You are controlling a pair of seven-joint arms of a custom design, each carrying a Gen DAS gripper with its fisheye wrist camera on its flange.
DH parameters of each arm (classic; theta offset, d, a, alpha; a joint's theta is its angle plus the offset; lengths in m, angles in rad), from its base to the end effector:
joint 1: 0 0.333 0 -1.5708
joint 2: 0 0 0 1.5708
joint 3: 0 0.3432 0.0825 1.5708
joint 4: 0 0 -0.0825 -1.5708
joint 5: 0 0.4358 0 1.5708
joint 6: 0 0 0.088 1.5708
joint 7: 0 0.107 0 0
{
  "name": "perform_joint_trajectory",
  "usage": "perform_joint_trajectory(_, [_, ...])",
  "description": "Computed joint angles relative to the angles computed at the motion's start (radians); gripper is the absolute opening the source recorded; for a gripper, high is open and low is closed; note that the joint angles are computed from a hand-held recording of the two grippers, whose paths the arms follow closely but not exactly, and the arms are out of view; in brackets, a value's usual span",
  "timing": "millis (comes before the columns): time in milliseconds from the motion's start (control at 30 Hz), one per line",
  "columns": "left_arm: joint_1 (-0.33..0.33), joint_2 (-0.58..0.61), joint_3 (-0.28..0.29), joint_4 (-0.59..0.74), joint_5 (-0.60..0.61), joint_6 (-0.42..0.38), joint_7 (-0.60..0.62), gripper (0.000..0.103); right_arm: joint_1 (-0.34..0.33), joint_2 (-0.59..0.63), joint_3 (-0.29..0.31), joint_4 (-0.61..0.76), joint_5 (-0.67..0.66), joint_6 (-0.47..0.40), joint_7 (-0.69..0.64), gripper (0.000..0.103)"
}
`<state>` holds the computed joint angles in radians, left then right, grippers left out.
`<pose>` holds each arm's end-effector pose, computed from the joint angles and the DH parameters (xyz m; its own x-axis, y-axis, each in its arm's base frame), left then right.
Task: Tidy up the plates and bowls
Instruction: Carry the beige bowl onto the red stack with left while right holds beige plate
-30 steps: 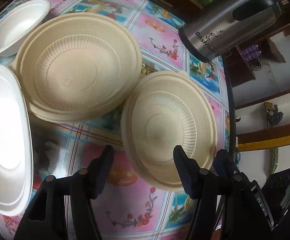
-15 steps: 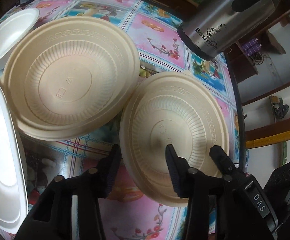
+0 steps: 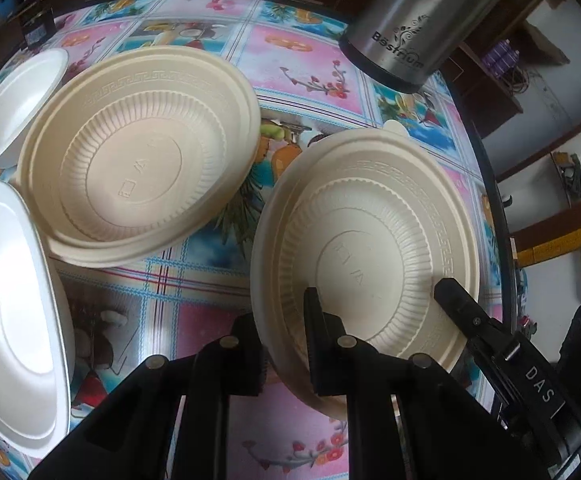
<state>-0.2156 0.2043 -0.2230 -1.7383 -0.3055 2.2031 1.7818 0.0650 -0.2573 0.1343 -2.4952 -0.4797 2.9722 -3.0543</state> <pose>0.6327 -0.2967 0.4954 -0.4890 -0.8300 0.2682 -0.8624 0.4140 -0.2912 0.5016 0.1355 0.4522 -0.6072 -0.5239 -0.5974 -0.3989 0.8512 -0.3412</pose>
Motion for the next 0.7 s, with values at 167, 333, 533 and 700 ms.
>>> perform_joint_trajectory(167, [0.001,-0.044,0.000,-0.041,0.006,0.003,0.025,0.014,0.022,-0.040,0.002,-0.027,0.035,-0.017,-0.009,0.008])
perform_joint_trajectory(333, [0.010,-0.099,0.003,-0.102,-0.016,-0.019,0.068,0.015,0.017,-0.103,0.033,-0.092,0.052,0.021,0.038,0.008])
perform_joint_trajectory(533, [0.022,-0.207,0.015,-0.215,-0.066,-0.017,0.147,0.015,0.000,-0.206,0.120,-0.152,0.051,0.004,0.104,0.008])
perform_joint_trajectory(700, [0.032,-0.320,0.038,-0.316,-0.133,-0.003,0.238,0.015,0.042,-0.289,0.166,-0.153,0.041,-0.097,0.133,0.008])
